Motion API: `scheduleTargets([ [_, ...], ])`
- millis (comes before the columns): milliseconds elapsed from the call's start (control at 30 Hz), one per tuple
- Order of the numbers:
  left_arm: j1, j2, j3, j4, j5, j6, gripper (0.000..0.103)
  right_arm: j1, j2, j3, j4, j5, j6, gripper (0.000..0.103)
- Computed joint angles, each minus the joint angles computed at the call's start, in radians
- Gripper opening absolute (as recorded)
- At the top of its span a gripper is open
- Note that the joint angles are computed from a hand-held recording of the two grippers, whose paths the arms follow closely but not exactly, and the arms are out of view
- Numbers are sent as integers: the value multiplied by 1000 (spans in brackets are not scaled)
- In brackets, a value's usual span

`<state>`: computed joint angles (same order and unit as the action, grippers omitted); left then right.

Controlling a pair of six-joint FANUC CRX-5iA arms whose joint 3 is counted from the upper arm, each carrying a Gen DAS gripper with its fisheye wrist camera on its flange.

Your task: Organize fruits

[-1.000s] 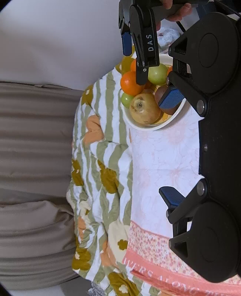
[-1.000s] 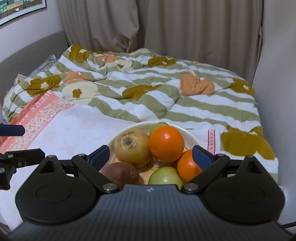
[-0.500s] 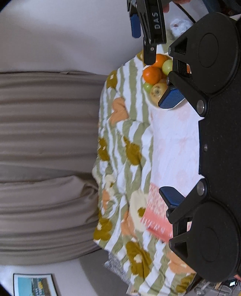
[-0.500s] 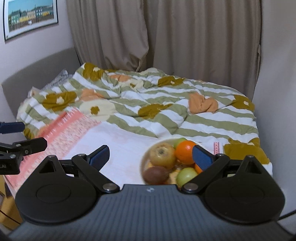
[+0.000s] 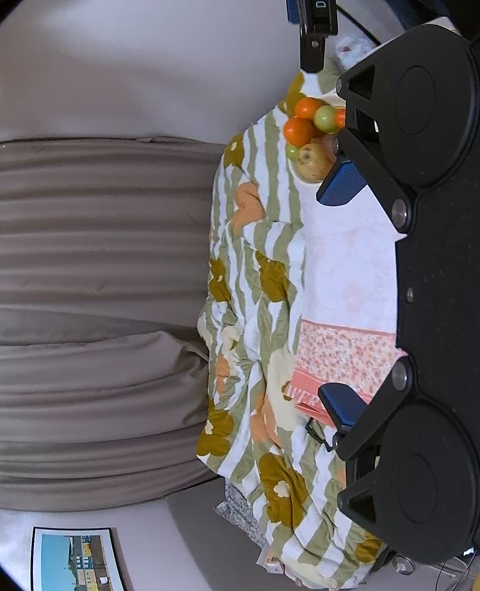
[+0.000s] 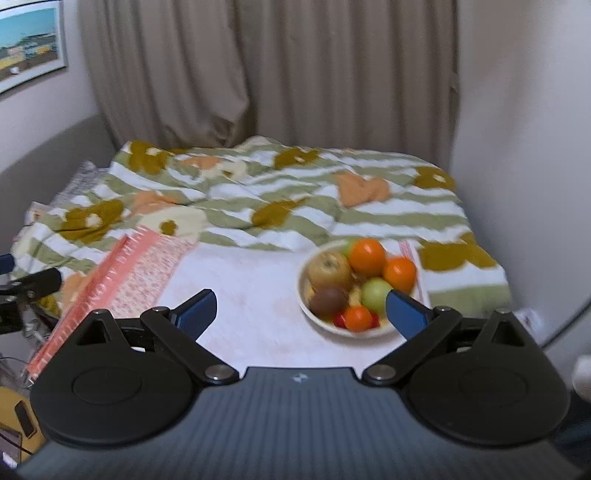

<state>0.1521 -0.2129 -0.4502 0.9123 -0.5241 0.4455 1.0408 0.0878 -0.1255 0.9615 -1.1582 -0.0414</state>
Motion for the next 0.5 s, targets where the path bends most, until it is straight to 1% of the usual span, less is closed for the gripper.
scheduleTargets([
  [133,33,-8,-24,27,-39,-49,103,34,20,14,-37,-86,-30,103],
  [300,66,-8,-32,31,-91,-61,103,66,43,24,-60,-165,-45,103],
  [367,71,-10,-37,42,-102,-74,103,74,51,27,-56,-178,-47,103],
  [500,67,-5,-35,45,-112,-99,103,77,51,24,-56,-167,-67,103],
])
